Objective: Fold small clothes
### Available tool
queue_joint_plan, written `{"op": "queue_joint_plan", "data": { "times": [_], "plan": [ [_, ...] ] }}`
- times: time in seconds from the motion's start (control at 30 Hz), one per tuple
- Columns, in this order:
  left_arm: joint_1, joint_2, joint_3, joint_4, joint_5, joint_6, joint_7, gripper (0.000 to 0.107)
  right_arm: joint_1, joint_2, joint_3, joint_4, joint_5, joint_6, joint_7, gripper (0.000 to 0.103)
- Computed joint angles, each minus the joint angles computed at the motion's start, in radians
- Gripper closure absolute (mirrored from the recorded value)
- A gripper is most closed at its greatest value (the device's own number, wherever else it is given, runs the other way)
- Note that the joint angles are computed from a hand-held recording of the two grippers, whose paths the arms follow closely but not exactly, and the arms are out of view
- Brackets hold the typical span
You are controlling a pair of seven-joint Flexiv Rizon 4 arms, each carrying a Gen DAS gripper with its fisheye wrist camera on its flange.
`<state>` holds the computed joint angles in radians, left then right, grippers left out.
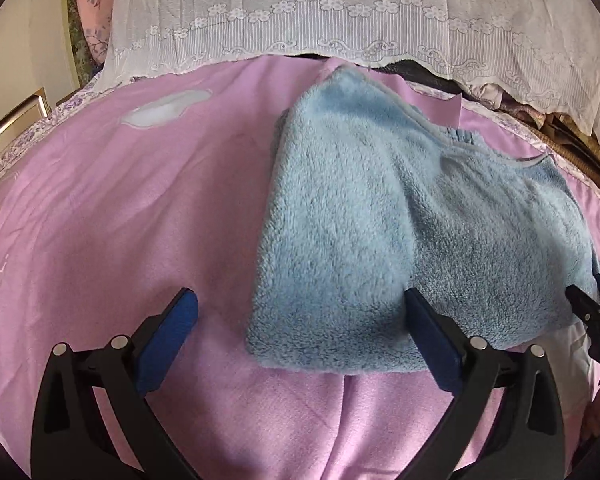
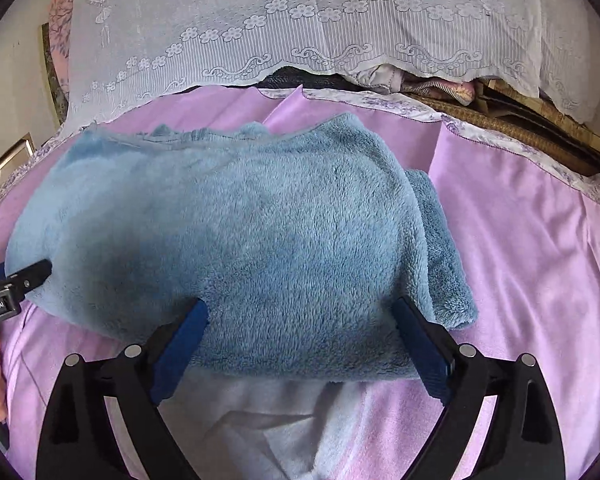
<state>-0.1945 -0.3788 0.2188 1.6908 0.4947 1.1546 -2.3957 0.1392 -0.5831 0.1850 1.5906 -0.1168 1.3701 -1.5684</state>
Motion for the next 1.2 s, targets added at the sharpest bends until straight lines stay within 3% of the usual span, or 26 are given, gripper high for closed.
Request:
{"op": "queue_joint_plan", "data": {
  "times": [0.1,0.13,0.2,0.27,0.3,0.37,0.4,0.47,0.5,0.67,0.77,0.9,1.1,1.2],
  "plan": [
    [-0.087,0.017,0.067,-0.036,0.163,-0.020,-0.136,0.008,0.057,0.032,-0.090,0.075,-0.036,0.141,0.079,0.009],
    [-0.101,0.019,0.070,-0.050,0.210,-0.014,-0.167,0.008,0.043,0.035,-0.072,0.081,-0.040,0.177,0.084,0.009],
    [-0.095,0.011,0.044,-0.077,0.246,0.008,-0.172,0.008,-0.026,0.028,0.039,0.065,-0.009,0.198,0.049,0.009],
    [-0.068,-0.014,-0.007,-0.102,0.204,0.002,-0.090,0.008,-0.048,0.015,0.096,0.035,-0.013,0.156,0.034,0.009],
    [-0.071,-0.032,-0.018,-0.121,0.183,-0.027,-0.044,0.010,-0.025,0.012,0.080,0.027,-0.026,0.133,0.031,0.009],
    [-0.105,-0.076,-0.012,-0.188,0.199,-0.176,-0.002,0.008,0.044,0.004,-0.007,0.037,-0.115,0.118,0.090,0.009],
    [-0.091,-0.088,-0.027,-0.196,0.172,-0.199,0.038,0.008,0.053,-0.005,-0.012,0.020,-0.115,0.058,0.077,0.007],
    [-0.072,-0.086,-0.035,-0.183,0.139,-0.178,0.052,0.008,0.007,-0.028,0.065,-0.045,-0.049,-0.086,0.002,0.004],
    [-0.075,-0.081,-0.029,-0.175,0.142,-0.162,0.045,0.008,-0.010,-0.028,0.088,-0.051,-0.016,-0.089,-0.024,0.004],
    [-0.096,-0.047,0.000,-0.144,0.191,-0.100,0.013,0.008,0.011,0.006,0.059,-0.008,0.018,-0.061,-0.077,0.004],
    [-0.126,-0.034,0.048,-0.173,0.292,-0.079,-0.100,0.008,-0.062,0.002,0.146,-0.034,0.122,-0.010,-0.135,0.004],
    [-0.039,-0.071,0.009,-0.239,0.202,-0.064,-0.083,0.008,-0.059,-0.029,0.126,-0.115,0.175,0.033,-0.070,0.004],
    [0.051,-0.186,-0.030,-0.333,0.001,0.032,0.020,0.008,-0.091,-0.173,0.200,-0.375,0.238,-0.092,-0.051,0.006],
    [0.044,-0.261,-0.012,-0.406,-0.063,-0.058,0.094,0.008,-0.063,-0.237,0.168,-0.479,0.249,-0.168,-0.051,0.006]
  ]
}}
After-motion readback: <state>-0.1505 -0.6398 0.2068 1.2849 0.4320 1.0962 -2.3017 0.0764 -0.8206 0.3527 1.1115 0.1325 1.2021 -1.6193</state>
